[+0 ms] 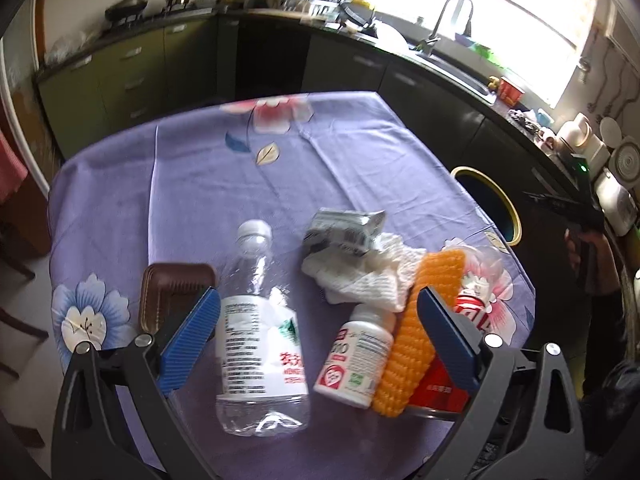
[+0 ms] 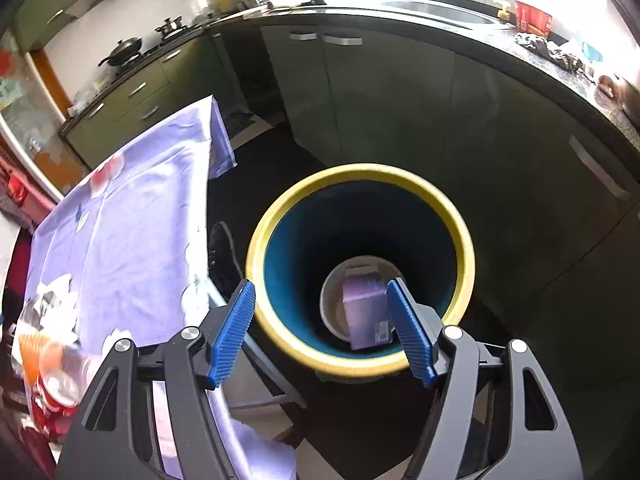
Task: Collect trash
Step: 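Carry the pink box over the bin and release it with the right gripper, then grasp the clear water bottle with the left gripper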
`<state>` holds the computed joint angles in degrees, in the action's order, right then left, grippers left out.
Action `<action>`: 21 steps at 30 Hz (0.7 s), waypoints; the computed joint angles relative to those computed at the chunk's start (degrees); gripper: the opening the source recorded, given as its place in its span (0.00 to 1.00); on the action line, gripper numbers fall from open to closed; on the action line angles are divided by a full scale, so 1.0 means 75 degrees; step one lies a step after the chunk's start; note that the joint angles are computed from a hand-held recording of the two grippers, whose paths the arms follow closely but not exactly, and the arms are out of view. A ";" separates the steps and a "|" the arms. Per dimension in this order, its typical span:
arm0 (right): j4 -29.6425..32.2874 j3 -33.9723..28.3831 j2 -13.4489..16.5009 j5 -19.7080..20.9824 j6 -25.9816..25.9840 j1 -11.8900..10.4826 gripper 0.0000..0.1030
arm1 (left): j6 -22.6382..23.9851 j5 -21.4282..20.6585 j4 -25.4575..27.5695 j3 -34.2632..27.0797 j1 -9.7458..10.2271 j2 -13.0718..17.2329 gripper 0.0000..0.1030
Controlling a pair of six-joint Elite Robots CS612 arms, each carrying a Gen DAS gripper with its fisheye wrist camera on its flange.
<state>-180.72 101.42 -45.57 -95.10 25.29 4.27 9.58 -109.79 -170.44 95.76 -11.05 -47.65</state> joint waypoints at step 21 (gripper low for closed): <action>0.0455 -0.0437 0.0229 0.0460 -0.0362 0.0076 0.66 | 0.0663 0.0402 0.3158 -0.1145 -0.0076 0.0377 0.74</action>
